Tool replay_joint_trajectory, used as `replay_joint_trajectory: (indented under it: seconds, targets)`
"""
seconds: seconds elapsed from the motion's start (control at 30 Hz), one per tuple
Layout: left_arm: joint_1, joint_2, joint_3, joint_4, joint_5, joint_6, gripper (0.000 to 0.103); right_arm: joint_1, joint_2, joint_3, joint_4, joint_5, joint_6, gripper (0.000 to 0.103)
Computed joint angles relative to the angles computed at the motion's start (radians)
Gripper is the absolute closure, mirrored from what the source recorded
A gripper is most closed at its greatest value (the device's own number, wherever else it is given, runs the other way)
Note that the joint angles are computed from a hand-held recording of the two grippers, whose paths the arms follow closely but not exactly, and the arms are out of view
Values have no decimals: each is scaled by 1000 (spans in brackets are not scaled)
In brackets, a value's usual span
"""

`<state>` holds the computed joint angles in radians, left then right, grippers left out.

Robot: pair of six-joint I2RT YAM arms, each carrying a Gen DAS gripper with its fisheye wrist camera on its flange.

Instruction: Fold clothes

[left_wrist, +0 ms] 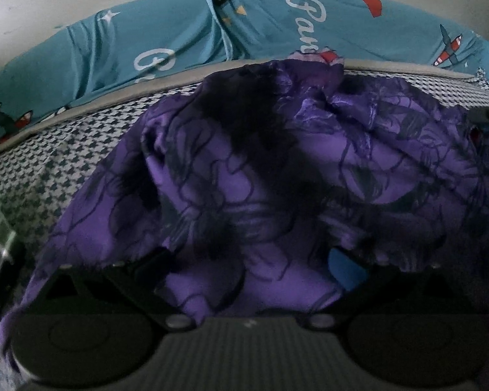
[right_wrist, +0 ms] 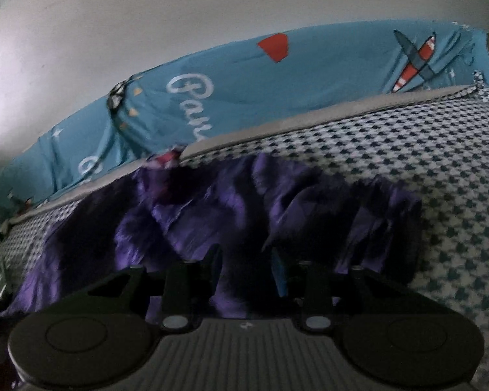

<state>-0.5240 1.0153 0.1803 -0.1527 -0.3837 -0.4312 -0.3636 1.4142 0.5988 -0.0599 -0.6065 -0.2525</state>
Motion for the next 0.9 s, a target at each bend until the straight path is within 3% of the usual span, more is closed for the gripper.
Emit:
replay_joint_trajectory:
  seconds: [0.13, 0.37, 0.57, 0.63, 0.9]
  targets:
    - [29, 91, 34, 77, 24, 61, 0, 34, 90, 54, 101, 45, 66, 60]
    - [91, 225, 93, 180, 96, 142, 0, 108, 273, 175, 232, 144, 144, 57]
    - [116, 299, 143, 212, 135, 169, 0, 172, 416, 299, 245, 219, 165, 55]
    - [127, 304, 151, 213, 149, 169, 0, 190, 444, 326, 249, 240, 166, 49]
    - [143, 321, 156, 218, 164, 161, 0, 247, 548, 415, 225, 320, 152, 42]
